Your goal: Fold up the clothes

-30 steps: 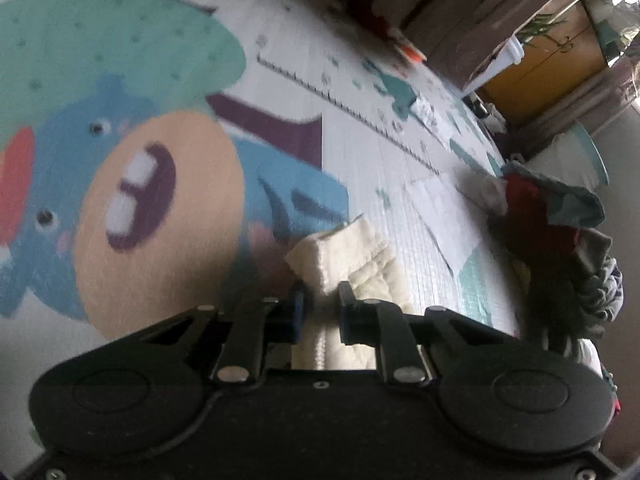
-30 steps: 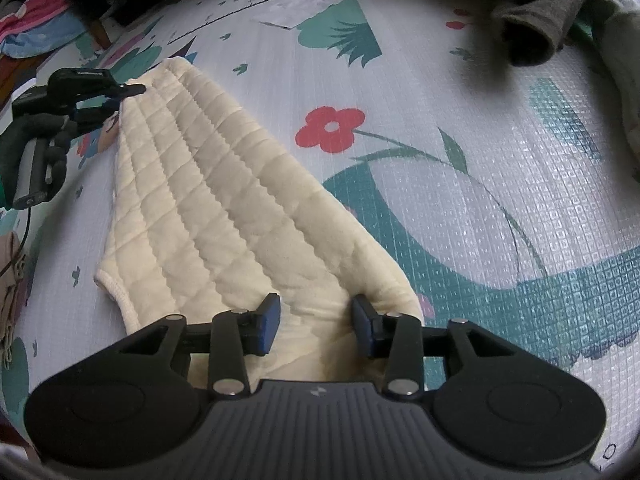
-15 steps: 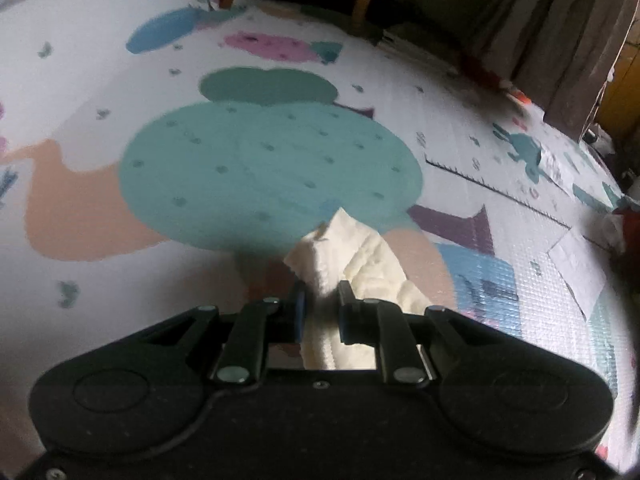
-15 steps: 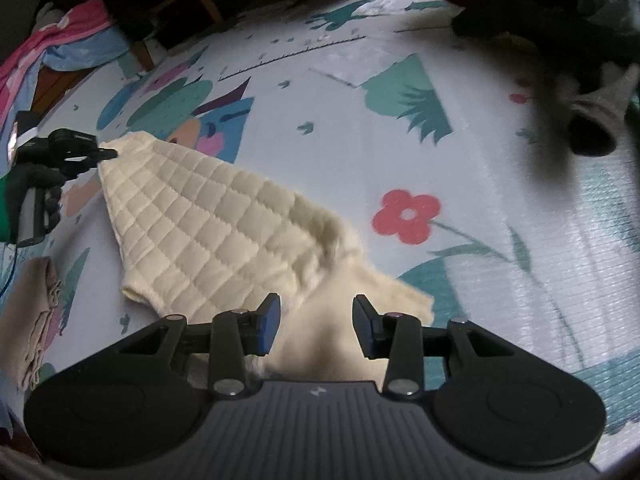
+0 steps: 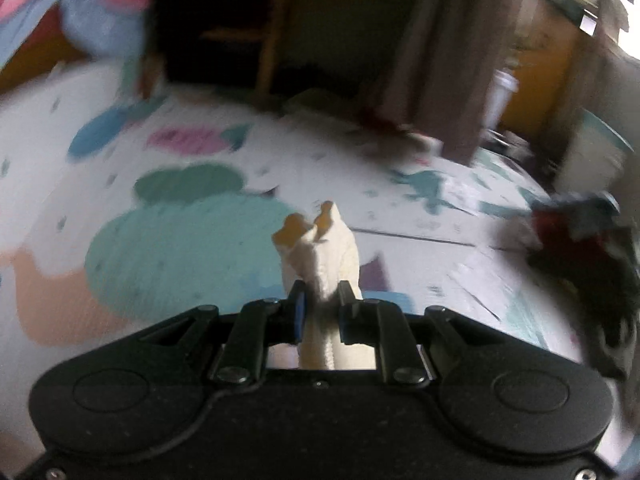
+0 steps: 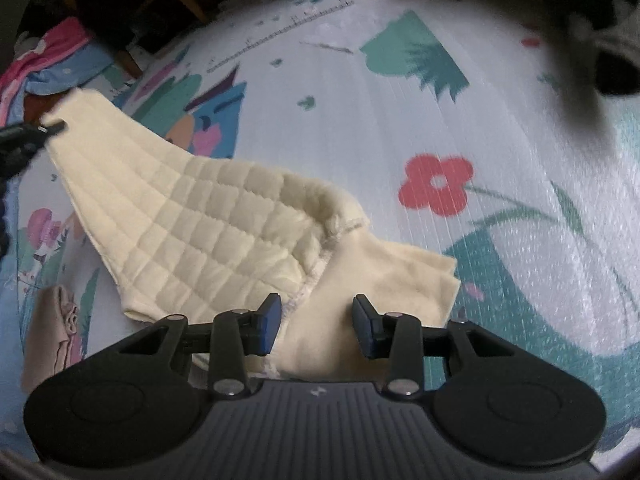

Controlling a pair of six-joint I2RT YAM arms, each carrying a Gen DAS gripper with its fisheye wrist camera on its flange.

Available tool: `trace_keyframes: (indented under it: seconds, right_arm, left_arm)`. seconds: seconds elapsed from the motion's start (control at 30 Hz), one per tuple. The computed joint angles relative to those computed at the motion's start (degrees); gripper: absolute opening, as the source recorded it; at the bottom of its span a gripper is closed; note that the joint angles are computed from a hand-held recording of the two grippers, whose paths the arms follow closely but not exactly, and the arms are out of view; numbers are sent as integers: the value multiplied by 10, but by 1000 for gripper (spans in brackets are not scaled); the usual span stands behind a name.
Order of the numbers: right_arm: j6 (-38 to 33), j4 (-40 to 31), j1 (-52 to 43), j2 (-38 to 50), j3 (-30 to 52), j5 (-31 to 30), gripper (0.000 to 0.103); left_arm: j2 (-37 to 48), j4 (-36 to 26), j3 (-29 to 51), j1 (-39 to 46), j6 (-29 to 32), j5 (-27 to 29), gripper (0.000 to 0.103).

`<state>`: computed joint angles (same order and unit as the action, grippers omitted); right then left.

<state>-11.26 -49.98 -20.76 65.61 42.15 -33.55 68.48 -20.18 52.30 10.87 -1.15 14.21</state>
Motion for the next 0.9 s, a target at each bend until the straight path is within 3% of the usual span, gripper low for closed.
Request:
trace_keyframes:
  seconds: [0.1,0.27,0.5,0.77,0.9]
  right_arm:
    - [-1,3,-9,10,-4,-12,41]
    - [14,-5,-41,42,5,-45,41]
    - [48,-34,-153,104,14,-141,41]
    - [49,-41,-244,127,22,-143,41]
    - [41,-26,-245,114,32,-128,41]
  left_arm:
    - [-60,-7,-27,-94,48,-57,14]
    - [-131,-4,-64,-319,108,-191,14]
    - [-135,61,-147,-620,185,-358,14]
    - [-78,159,-240,-742,295,-425,14]
    - [-48,174,-247,-765,308,-432,14]
